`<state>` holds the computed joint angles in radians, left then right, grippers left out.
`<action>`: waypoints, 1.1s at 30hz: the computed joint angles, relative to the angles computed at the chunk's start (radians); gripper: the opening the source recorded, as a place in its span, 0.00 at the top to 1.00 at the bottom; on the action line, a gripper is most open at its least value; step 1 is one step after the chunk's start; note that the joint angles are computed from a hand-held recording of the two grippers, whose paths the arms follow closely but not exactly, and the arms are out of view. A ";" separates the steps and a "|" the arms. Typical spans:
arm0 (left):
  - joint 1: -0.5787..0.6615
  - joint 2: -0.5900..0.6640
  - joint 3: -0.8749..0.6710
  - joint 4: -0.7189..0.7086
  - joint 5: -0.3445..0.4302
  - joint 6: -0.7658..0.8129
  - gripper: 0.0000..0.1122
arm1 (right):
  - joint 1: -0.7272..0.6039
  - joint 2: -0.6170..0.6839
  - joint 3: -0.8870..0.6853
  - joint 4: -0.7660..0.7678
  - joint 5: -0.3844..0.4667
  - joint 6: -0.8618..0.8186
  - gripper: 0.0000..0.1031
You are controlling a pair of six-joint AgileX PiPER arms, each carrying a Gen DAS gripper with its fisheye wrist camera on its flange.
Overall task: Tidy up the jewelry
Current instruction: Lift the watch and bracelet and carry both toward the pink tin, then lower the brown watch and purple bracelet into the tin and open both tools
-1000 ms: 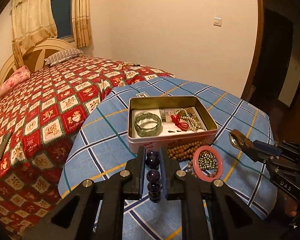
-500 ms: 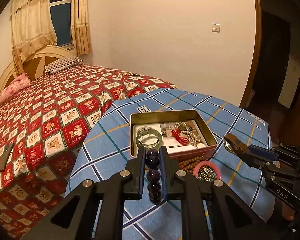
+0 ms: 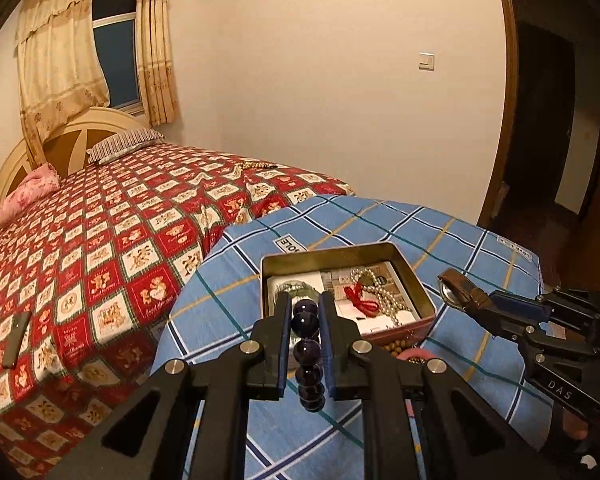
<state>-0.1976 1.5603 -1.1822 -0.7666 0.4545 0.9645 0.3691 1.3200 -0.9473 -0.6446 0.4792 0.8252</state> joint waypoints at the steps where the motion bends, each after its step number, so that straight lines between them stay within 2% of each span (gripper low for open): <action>1: -0.001 0.007 -0.011 0.006 -0.001 -0.006 0.88 | -0.004 0.002 -0.004 0.005 -0.002 -0.008 0.82; 14: -0.046 0.125 -0.185 0.116 -0.001 -0.116 0.88 | -0.103 0.092 -0.107 0.206 -0.049 -0.242 0.82; 26: -0.107 0.218 -0.287 0.224 -0.006 -0.221 0.88 | -0.147 0.177 -0.179 0.288 -0.064 -0.342 0.82; 33: -0.111 0.296 -0.367 0.256 0.035 -0.276 0.88 | -0.183 0.228 -0.223 0.336 -0.073 -0.409 0.82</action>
<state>-0.3086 1.8558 -1.5493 -0.5105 0.4897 0.6882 0.1865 1.5480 -1.1700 -0.3086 0.4063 0.4161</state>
